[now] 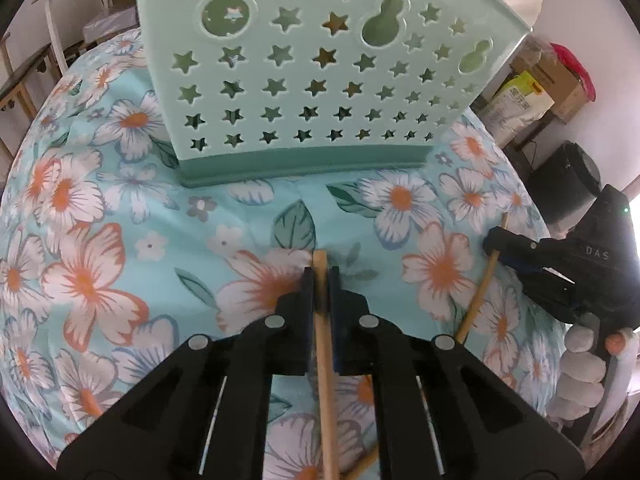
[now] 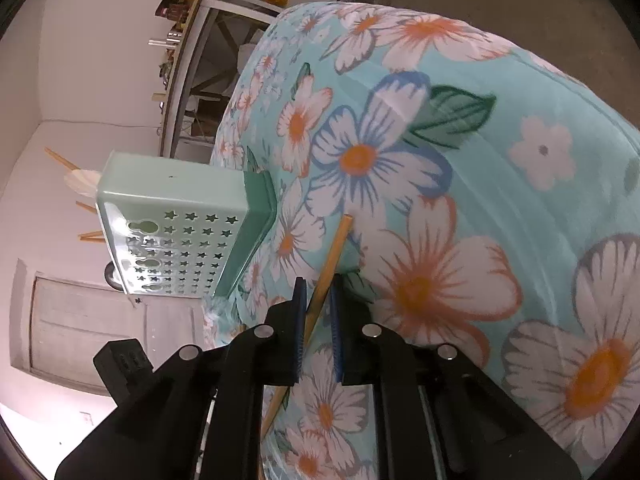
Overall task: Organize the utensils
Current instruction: 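Lift the held chopsticks up toward the mint-green holder with both tools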
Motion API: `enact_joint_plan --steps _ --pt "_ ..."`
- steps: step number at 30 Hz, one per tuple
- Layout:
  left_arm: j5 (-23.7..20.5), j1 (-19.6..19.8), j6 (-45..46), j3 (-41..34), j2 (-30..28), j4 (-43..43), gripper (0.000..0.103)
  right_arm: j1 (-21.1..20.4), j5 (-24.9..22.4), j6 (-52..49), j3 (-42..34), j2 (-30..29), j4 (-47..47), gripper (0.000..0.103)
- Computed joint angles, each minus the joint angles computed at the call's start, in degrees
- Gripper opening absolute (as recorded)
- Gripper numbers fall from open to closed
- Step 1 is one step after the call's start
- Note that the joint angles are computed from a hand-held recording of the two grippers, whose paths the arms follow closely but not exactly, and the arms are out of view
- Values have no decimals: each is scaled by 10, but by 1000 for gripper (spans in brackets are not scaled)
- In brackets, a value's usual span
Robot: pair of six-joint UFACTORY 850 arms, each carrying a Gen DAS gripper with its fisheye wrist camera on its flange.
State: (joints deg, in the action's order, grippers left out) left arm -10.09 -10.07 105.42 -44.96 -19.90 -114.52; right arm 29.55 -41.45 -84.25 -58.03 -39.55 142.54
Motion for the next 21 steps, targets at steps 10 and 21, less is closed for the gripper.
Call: enact_joint_plan --steps 10,21 --pt "-58 32 84 57 118 -87 6 21 41 -185 29 72 77 11" --pt "-163 91 124 83 251 -180 6 74 96 -527 57 172 254 10"
